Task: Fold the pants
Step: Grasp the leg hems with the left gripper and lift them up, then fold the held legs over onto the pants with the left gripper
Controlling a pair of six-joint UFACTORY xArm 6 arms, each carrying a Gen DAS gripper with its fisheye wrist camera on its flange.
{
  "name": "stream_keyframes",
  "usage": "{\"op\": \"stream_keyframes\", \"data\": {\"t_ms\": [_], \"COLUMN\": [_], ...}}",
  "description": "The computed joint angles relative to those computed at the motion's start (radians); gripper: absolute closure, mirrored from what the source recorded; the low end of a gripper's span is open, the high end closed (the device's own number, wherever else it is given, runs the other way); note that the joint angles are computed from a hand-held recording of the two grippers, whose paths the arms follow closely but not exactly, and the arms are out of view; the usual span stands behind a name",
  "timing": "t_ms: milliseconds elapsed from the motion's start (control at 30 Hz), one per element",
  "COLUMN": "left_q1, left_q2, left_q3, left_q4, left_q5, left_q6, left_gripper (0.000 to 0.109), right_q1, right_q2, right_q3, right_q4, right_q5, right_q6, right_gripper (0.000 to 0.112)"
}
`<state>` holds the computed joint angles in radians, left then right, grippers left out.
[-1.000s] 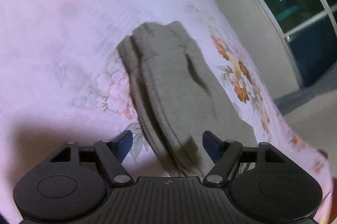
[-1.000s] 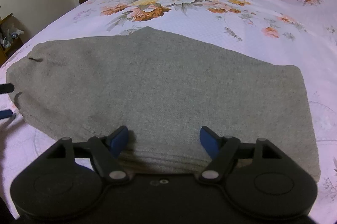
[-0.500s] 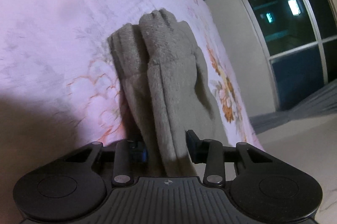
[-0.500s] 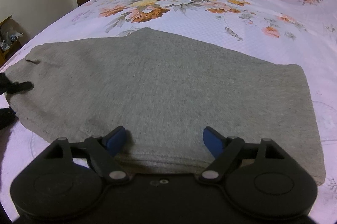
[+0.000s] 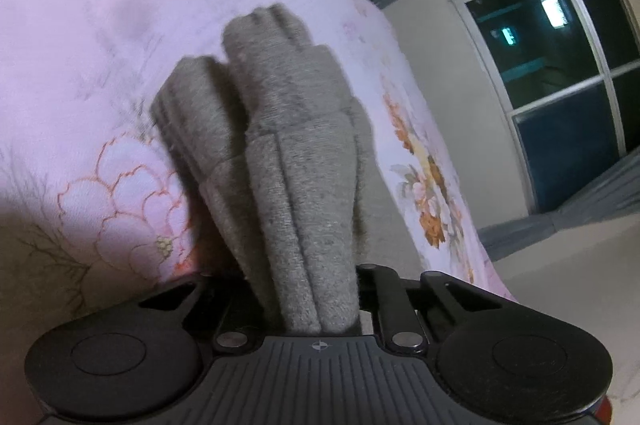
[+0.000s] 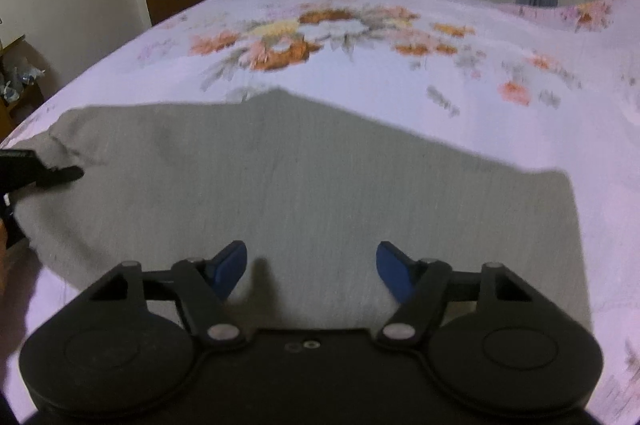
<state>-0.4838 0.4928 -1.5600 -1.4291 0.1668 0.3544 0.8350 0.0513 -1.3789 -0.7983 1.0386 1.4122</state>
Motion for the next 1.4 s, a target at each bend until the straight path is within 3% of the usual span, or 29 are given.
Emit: {"op": "stream_keyframes", "data": {"t_ms": [100, 167, 233, 333, 400, 500, 567, 733, 867, 933, 1033, 1200, 1333, 1400], "left_q1": [-0.015, -0.035, -0.059, -0.089, -0.114, -0.160, -0.196, -0.289, -0.361, -0.390, -0.415, -0.441, -0.446, -0.442], "left_q2": [-0.017, -0.026, -0.042, -0.057, -0.047, -0.019, -0.006, 0.045, 0.048, 0.034, 0.045, 0.002, -0.014, -0.061], "left_q3": [-0.017, -0.036, -0.052, -0.089, -0.134, -0.207, -0.241, -0.318, -0.300, -0.282, -0.314, -0.277, -0.280, -0.216], "left_q4": [0.024, 0.092, 0.173, 0.261, 0.367, 0.560, 0.656, 0.974, 1.335, 1.450, 1.504, 1.606, 1.528, 1.529], "left_q5": [-0.019, -0.037, -0.050, -0.028, -0.003, 0.064, 0.108, 0.235, 0.259, 0.272, 0.308, 0.288, 0.343, 0.314], "left_q6": [0.048, 0.083, 0.125, 0.182, 0.172, 0.116, 0.103, -0.077, -0.281, -0.320, -0.328, -0.348, -0.307, -0.329], "left_gripper": [0.095, 0.095, 0.095, 0.095, 0.095, 0.095, 0.095, 0.095, 0.081, 0.072, 0.071, 0.071, 0.071, 0.071], "right_q1": [-0.004, -0.015, -0.011, -0.026, -0.013, -0.032, -0.017, -0.005, 0.007, 0.008, 0.020, 0.051, 0.059, 0.061], "right_q2": [0.015, 0.052, 0.051, -0.004, -0.031, -0.056, -0.105, -0.295, -0.450, -0.498, -0.554, -0.618, -0.646, -0.657], "right_q3": [-0.009, -0.021, -0.020, 0.028, 0.049, 0.089, 0.126, 0.274, 0.400, 0.446, 0.499, 0.548, 0.570, 0.582], "right_q4": [0.021, 0.113, 0.106, 0.090, 0.038, 0.131, 0.079, 0.021, 0.012, 0.017, 0.018, -0.002, -0.007, -0.004], "right_q5": [0.007, 0.006, 0.009, -0.037, -0.007, -0.024, 0.004, 0.069, 0.104, 0.103, 0.109, 0.129, 0.118, 0.104], "right_q6": [-0.014, -0.108, -0.113, -0.035, 0.024, -0.062, 0.010, 0.160, 0.245, 0.268, 0.307, 0.365, 0.380, 0.385], "right_gripper": [0.042, 0.040, 0.040, 0.044, 0.042, 0.046, 0.044, 0.041, 0.036, 0.036, 0.036, 0.036, 0.036, 0.036]}}
